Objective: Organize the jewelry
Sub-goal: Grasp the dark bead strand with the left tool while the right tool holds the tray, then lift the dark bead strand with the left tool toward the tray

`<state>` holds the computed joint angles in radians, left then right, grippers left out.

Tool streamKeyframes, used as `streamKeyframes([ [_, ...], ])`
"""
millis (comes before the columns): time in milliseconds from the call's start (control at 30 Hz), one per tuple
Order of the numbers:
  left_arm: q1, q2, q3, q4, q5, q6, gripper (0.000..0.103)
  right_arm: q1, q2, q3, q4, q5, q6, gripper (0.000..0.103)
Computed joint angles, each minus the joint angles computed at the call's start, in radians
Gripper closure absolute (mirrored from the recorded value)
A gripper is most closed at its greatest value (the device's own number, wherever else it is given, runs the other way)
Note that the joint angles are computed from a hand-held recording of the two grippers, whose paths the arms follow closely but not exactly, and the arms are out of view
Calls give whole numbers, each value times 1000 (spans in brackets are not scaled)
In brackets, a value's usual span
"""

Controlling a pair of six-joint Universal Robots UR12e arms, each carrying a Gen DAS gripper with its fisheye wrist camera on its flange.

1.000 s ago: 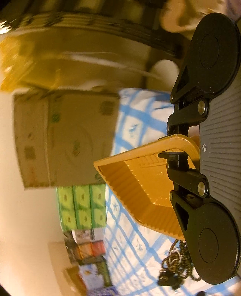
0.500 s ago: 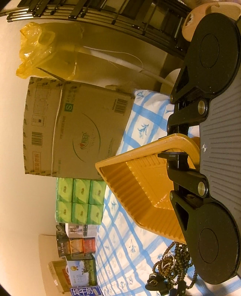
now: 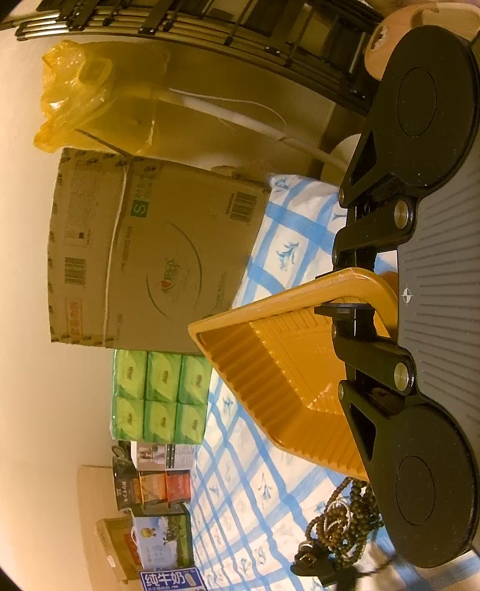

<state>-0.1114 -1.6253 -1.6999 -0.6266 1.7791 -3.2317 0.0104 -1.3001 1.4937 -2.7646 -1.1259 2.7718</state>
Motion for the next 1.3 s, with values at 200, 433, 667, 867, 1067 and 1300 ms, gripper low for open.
streamKeyframes([
  [200,13,13,83,46,-34,66,97,1,-5,7,-8,6,3,94],
  [433,7,10,187,84,-32,119,97,1,-15,18,-21,12,-3,94],
  [667,-5,1,284,125,-30,164,97,3,-23,26,-24,13,-4,94],
  [867,-15,-25,361,163,-34,200,97,6,-29,32,-28,18,-1,94],
  [1067,-26,-55,417,195,-74,203,97,5,-30,33,-28,22,0,94],
  [1300,-35,-102,465,179,-143,188,97,3,-27,30,-18,25,8,94],
])
